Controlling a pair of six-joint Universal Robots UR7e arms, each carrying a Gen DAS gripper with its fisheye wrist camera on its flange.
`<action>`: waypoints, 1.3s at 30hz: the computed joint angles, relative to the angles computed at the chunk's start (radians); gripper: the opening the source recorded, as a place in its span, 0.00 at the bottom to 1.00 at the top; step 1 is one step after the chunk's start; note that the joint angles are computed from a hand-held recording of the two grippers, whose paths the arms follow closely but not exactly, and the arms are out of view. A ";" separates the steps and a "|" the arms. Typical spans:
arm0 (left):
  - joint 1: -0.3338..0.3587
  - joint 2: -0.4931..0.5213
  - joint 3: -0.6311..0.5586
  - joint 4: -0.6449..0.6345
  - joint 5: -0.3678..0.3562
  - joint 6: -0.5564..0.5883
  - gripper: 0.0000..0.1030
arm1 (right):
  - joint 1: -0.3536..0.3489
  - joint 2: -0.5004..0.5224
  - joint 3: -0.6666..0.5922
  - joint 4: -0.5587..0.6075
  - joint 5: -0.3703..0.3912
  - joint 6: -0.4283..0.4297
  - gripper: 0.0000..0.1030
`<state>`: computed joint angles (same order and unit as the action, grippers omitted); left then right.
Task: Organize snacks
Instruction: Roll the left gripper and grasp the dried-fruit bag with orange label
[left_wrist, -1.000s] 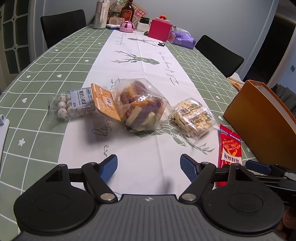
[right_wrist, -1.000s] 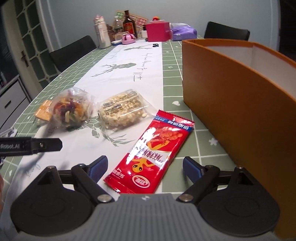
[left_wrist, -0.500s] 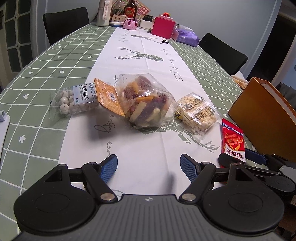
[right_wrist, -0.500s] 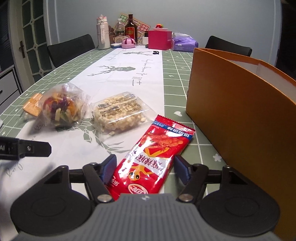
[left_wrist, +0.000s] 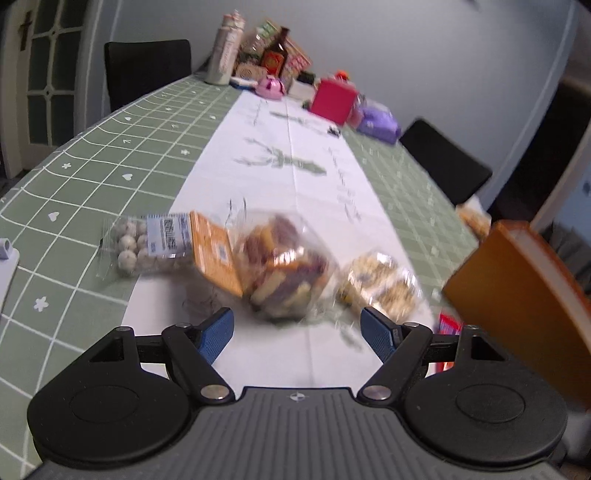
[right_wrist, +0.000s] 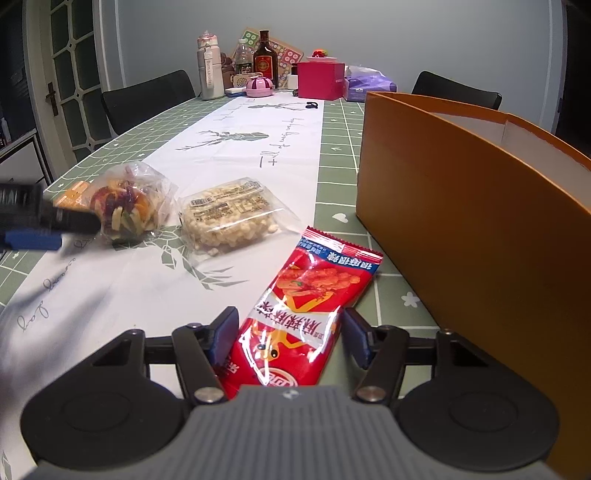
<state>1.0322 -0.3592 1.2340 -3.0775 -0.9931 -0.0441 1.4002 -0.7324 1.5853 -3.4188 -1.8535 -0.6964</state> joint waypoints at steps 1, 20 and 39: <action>0.005 0.009 -0.020 0.000 -0.005 -0.030 0.92 | 0.000 -0.001 0.000 0.001 0.001 0.001 0.59; 0.046 0.175 -0.263 -0.057 0.048 -0.436 0.94 | -0.013 -0.014 0.010 0.016 0.038 0.012 0.59; 0.065 0.023 0.001 -0.115 -0.141 -0.218 0.57 | -0.025 -0.040 0.011 0.073 0.059 -0.005 0.59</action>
<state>1.0968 -0.3366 1.2353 -3.1927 -1.1338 -0.2620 1.3752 -0.7725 1.5963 -3.3453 -1.7941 -0.7010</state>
